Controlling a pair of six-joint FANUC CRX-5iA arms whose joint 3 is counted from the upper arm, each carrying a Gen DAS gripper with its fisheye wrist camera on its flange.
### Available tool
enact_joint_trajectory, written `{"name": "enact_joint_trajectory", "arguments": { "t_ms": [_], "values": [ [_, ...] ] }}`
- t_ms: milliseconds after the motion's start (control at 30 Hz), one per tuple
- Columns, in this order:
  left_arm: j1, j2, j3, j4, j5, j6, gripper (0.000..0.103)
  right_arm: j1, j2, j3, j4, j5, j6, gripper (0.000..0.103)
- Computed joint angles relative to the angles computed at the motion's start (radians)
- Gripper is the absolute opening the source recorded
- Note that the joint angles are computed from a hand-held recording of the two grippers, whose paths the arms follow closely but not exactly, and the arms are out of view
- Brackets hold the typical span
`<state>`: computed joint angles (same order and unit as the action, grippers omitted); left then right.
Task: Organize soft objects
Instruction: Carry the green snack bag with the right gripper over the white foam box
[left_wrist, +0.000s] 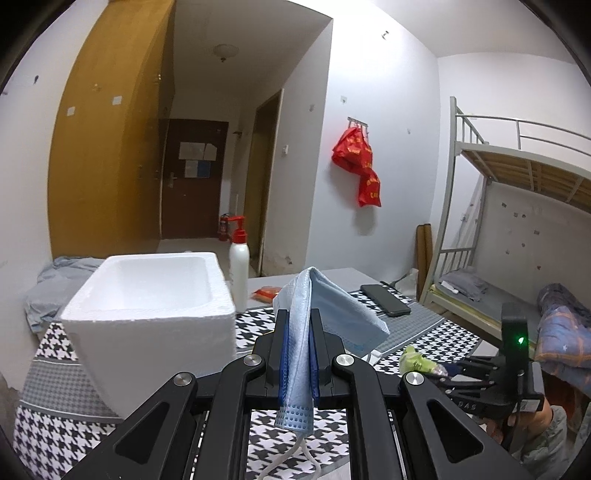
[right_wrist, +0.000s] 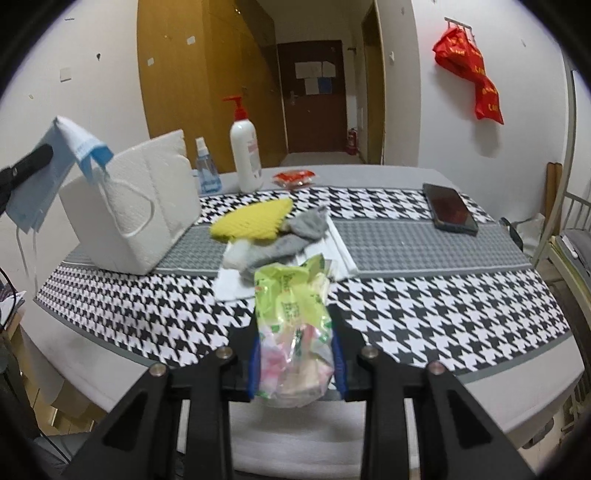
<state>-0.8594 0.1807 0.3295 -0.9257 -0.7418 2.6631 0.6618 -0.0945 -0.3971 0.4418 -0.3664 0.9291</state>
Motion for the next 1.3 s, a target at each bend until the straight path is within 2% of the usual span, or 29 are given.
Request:
{"name": "enact_joint_trajectory", "arguments": {
  "t_ms": [333, 567, 1033, 1300],
  "values": [
    [-0.024, -0.027, -0.015, -0.058, -0.092, 0.062, 0.01, 0.031, 0.004, 0.042, -0.043, 0.021, 0.068, 0.035],
    [-0.04, -0.046, -0.025, -0.098, -0.161, 0.105, 0.01, 0.056, 0.017, 0.093, -0.108, 0.03, 0.165, 0.035],
    [-0.078, -0.081, -0.055, -0.17, -0.312, 0.179, 0.01, 0.103, 0.077, 0.25, -0.373, -0.016, 0.483, 0.035],
    [-0.104, -0.095, -0.063, -0.215, -0.382, 0.206, 0.01, 0.122, 0.102, 0.306, -0.442, -0.04, 0.567, 0.035]
  ]
}}
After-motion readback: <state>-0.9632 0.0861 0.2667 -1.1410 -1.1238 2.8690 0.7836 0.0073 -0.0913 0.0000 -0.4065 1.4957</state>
